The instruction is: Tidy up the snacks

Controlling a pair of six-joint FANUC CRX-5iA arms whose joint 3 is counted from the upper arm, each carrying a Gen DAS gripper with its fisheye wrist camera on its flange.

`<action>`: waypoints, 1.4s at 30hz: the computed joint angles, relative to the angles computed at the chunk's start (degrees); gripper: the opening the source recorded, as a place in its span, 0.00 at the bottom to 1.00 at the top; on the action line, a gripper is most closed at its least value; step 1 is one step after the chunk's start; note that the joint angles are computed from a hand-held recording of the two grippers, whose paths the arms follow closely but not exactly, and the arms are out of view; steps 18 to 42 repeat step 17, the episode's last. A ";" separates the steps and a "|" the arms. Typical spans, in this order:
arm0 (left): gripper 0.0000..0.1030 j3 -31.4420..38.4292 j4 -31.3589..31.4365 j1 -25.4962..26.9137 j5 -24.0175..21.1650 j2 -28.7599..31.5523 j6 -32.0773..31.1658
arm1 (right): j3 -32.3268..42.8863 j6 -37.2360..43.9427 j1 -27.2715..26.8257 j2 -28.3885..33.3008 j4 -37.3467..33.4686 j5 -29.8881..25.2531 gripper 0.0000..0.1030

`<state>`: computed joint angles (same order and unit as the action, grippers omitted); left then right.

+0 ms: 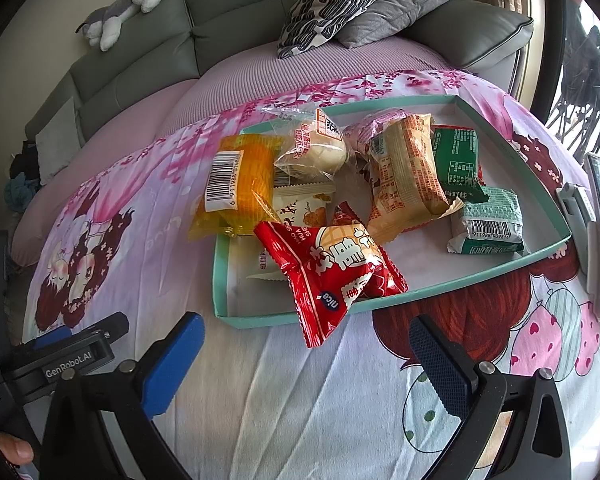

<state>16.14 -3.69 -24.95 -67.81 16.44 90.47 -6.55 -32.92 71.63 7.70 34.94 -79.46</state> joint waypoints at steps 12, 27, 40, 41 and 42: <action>0.97 0.10 -0.40 -0.30 -0.13 -0.12 0.93 | 0.00 0.02 0.02 -0.02 -0.15 -0.05 1.00; 0.97 -0.59 0.60 -0.10 0.93 -0.60 0.67 | -0.08 0.14 -0.03 -0.08 -0.17 0.06 1.00; 0.97 -0.59 0.60 -0.10 0.93 -0.60 0.67 | -0.08 0.14 -0.03 -0.08 -0.17 0.06 1.00; 0.97 -0.59 0.60 -0.10 0.93 -0.60 0.67 | -0.08 0.14 -0.03 -0.08 -0.17 0.06 1.00; 0.97 -0.59 0.60 -0.10 0.93 -0.60 0.67 | -0.08 0.14 -0.03 -0.08 -0.17 0.06 1.00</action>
